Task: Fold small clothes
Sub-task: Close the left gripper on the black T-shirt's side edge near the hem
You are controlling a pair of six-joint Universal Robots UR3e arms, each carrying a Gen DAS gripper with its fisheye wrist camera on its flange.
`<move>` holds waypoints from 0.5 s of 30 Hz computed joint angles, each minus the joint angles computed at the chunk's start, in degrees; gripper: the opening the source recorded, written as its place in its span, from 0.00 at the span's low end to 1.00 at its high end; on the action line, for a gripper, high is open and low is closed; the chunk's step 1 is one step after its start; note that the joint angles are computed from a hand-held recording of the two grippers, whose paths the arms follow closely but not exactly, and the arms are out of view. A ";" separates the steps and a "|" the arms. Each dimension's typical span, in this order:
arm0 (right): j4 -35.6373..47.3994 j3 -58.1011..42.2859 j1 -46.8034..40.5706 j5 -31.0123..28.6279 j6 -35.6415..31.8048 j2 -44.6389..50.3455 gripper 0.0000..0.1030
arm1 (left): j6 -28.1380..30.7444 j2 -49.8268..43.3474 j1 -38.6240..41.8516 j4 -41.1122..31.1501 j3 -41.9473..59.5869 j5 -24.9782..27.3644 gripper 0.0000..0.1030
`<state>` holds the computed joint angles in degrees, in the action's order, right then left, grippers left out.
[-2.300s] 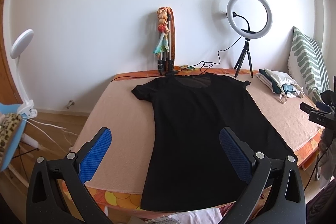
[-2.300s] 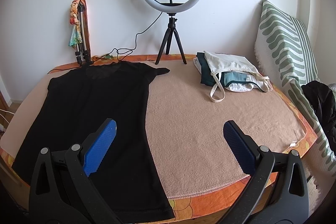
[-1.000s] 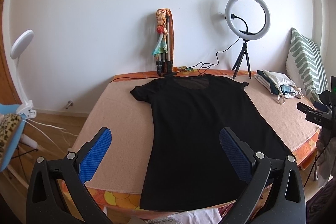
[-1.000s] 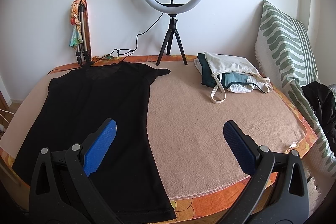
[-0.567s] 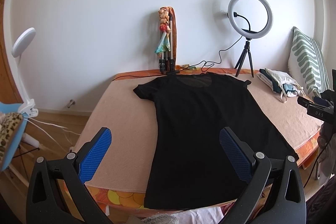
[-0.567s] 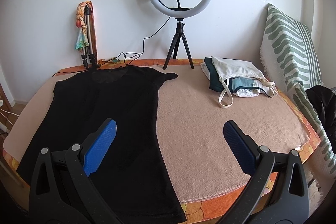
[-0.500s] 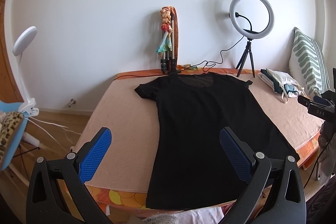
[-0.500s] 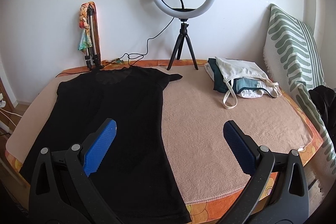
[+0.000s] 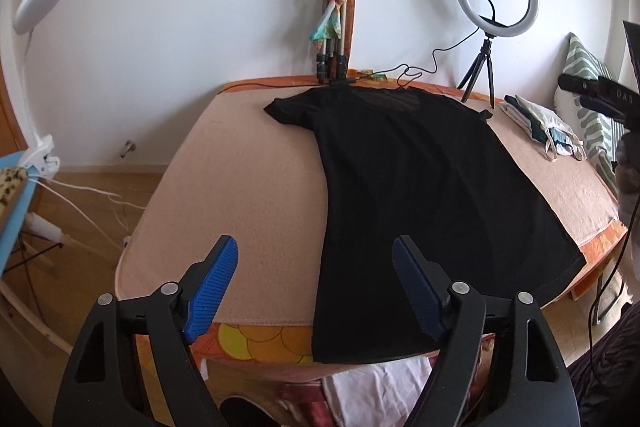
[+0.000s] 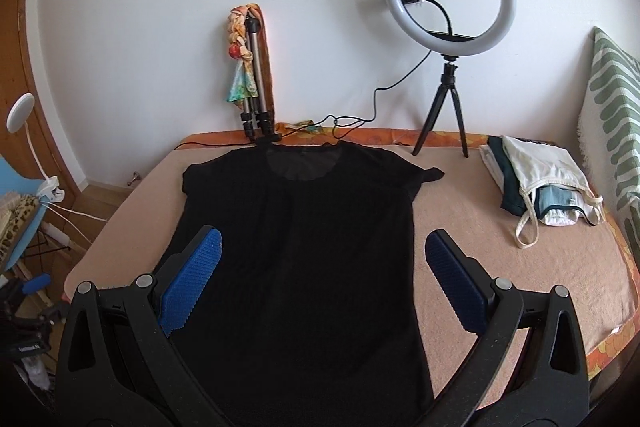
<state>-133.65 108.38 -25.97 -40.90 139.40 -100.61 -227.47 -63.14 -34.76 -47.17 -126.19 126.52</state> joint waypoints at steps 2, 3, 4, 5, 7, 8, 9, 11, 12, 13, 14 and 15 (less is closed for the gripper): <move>1.86 -4.93 4.33 -1.11 2.72 2.80 1.00 | 1.27 4.33 3.24 2.60 -4.50 -5.16 0.67; 1.38 -7.10 6.94 -2.19 4.62 4.35 1.00 | 2.34 6.72 5.49 3.81 -6.70 -8.59 0.62; 0.55 -9.05 9.41 -3.26 6.27 5.72 1.00 | 2.99 8.61 7.43 4.49 -8.50 -11.56 0.60; -0.59 -10.96 11.96 -4.49 7.76 7.18 1.00 | 3.53 9.99 8.97 4.93 -10.03 -13.89 0.56; -3.22 -14.84 17.35 -7.90 10.68 10.31 1.00 | 4.47 9.85 10.70 5.10 -11.03 -16.55 0.55; -3.48 -17.12 19.74 -9.21 11.76 11.95 1.00 | 4.97 9.83 11.36 5.19 -11.51 -17.61 0.55; -3.45 -19.38 21.91 -10.28 12.68 13.74 1.00 | 5.22 9.64 11.66 5.42 -11.90 -18.39 0.55; -2.18 -25.46 26.29 -12.37 14.66 18.38 1.00 | 5.95 9.48 12.89 5.95 -12.73 -20.25 0.54; -1.27 -28.91 28.41 -13.51 15.56 21.04 1.00 | 6.53 9.76 13.94 6.19 -13.28 -21.53 0.52; -0.27 -32.54 30.61 -14.74 16.34 23.80 0.99 | 7.01 10.37 15.17 6.12 -13.84 -22.81 0.51; 0.79 -36.38 32.82 -16.00 17.06 26.73 0.96 | 7.22 10.71 16.08 6.09 -14.18 -23.80 0.48; 1.99 -40.79 35.02 -17.58 17.90 30.08 0.95 | 8.18 11.58 17.52 5.88 -14.72 -24.94 0.48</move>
<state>-131.66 67.59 9.04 -58.48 157.30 -70.53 -219.29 -51.56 -17.24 -41.29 -140.91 101.58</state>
